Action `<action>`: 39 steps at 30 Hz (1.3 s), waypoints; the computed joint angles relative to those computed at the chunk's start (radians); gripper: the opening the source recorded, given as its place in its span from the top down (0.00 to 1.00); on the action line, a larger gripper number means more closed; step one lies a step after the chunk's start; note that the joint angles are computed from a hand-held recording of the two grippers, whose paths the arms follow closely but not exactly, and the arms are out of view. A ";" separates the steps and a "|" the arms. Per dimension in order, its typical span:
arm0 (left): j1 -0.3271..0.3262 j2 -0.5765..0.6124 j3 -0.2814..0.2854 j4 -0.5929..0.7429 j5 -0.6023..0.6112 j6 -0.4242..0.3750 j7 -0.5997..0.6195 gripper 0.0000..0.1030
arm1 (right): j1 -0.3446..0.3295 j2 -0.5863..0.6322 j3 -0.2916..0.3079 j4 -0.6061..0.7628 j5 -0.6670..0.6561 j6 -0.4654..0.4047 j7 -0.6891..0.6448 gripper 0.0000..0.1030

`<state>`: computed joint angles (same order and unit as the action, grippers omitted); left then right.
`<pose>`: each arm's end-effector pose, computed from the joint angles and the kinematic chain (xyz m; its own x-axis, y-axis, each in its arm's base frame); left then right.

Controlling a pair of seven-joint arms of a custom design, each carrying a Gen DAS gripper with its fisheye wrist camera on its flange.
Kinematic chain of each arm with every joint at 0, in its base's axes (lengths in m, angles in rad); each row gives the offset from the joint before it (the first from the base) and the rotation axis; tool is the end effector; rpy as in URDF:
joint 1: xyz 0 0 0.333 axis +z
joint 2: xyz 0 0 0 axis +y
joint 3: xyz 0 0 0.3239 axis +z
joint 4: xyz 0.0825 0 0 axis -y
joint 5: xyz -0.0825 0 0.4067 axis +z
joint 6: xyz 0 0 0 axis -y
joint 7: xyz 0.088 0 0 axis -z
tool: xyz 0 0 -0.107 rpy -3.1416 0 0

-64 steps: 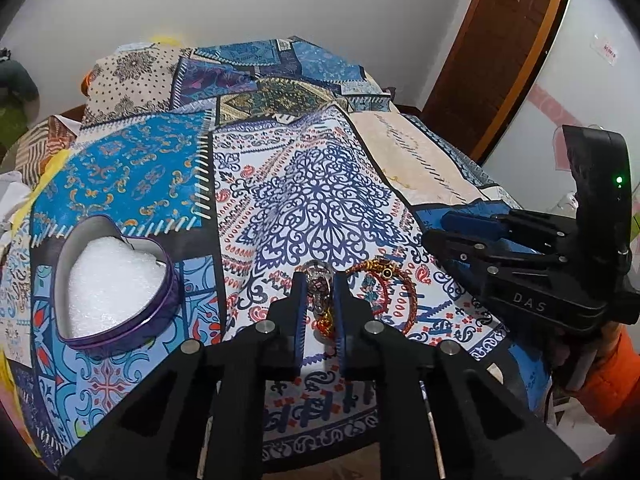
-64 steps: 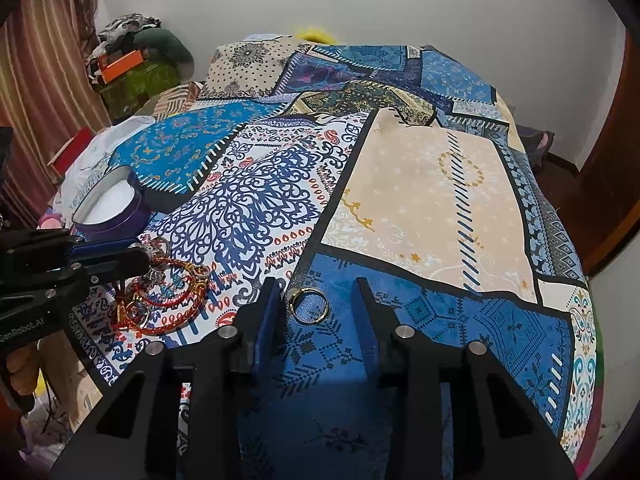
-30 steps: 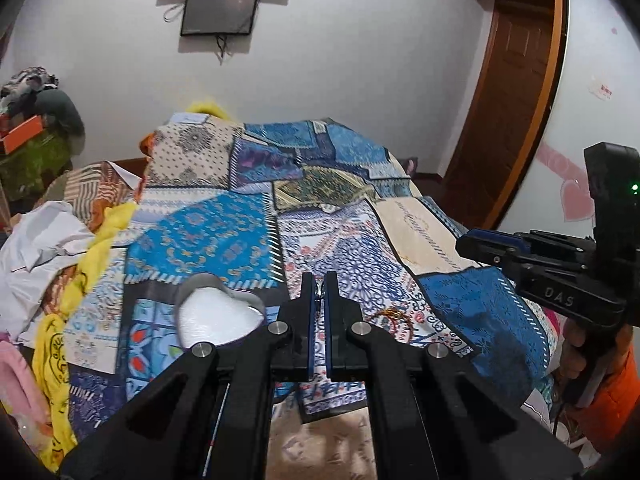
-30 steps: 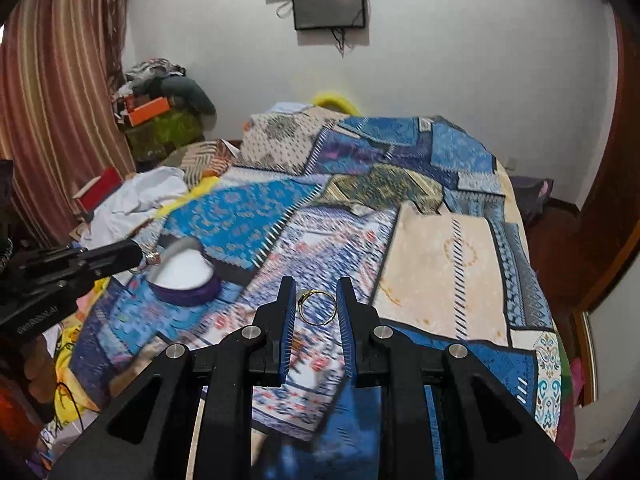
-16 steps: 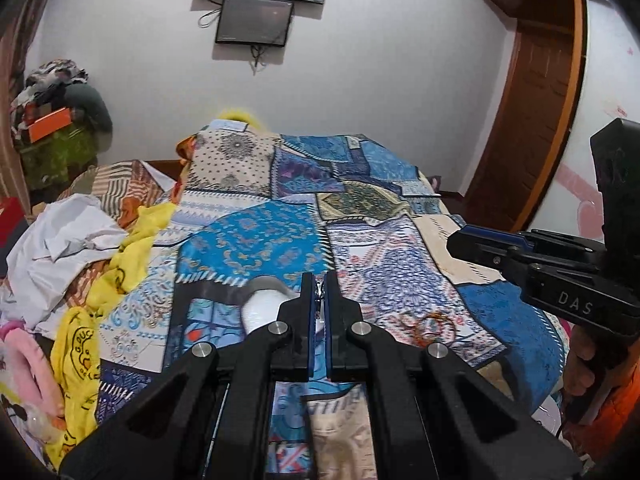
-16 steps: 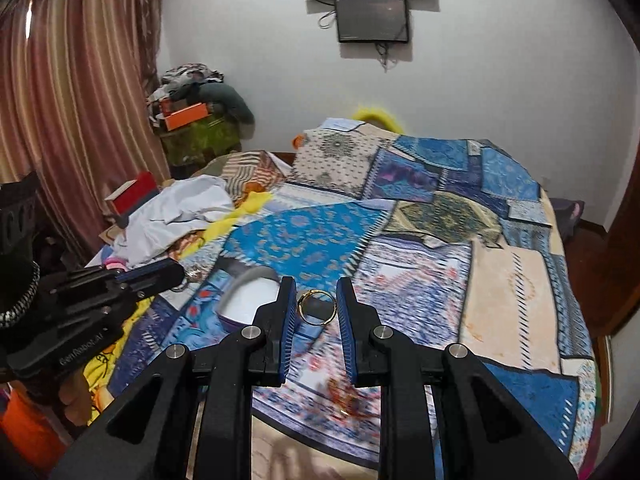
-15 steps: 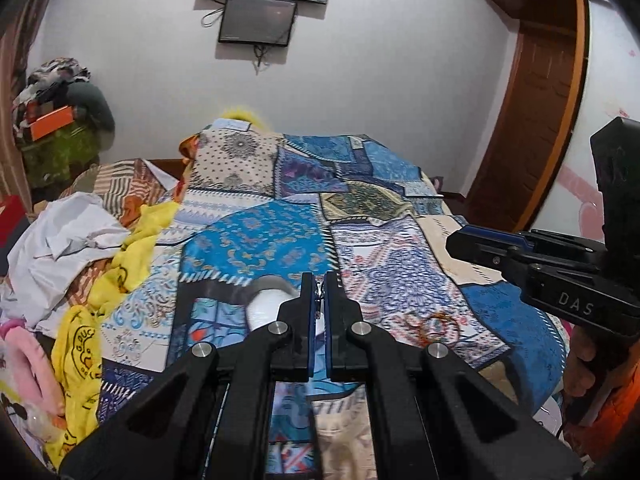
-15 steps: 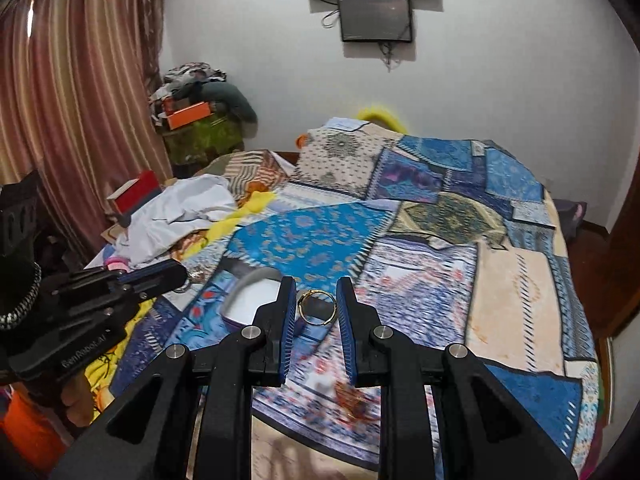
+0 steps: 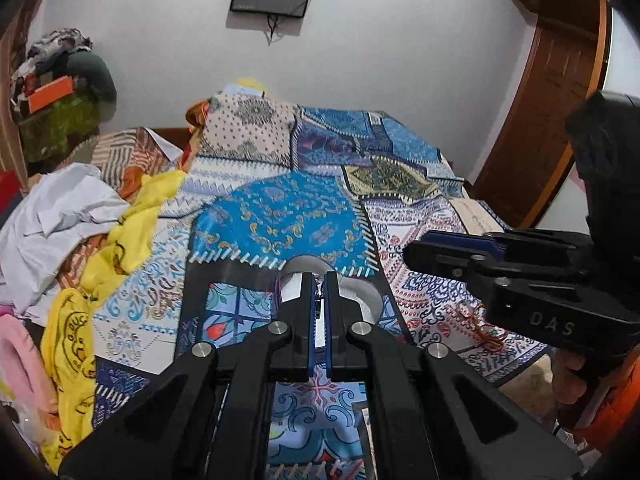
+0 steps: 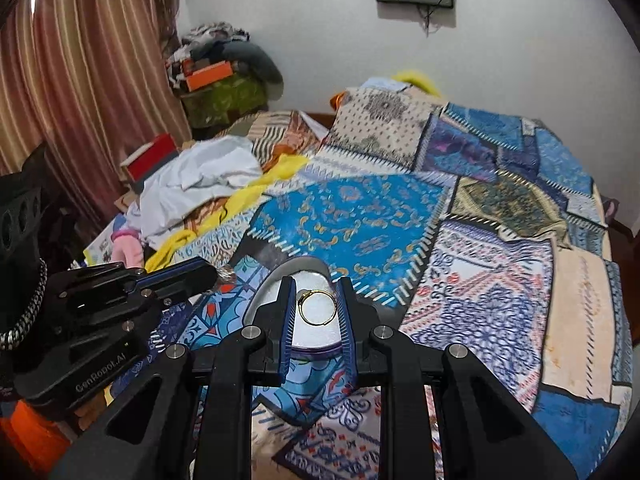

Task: Organize jewelry
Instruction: 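Carry the ring and charm into the heart tin while both tools open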

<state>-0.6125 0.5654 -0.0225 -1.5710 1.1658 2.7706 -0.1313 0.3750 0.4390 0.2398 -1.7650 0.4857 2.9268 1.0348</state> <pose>0.5829 -0.4752 0.3584 -0.0149 -0.9740 0.2260 -0.6431 -0.1637 -0.7481 0.6178 0.3730 0.3937 0.6430 -0.7546 -0.1311 -0.6037 -0.3940 -0.6931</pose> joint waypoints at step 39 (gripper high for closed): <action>-0.035 0.002 0.009 0.021 -0.167 -0.088 0.198 0.90 | 0.032 0.035 -0.052 0.072 -0.095 -0.117 0.139 0.67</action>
<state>-0.6474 0.5673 -0.0135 -1.5497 0.9991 2.6823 0.0662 0.4070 0.4740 0.1878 -1.6927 0.3905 2.8097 1.1734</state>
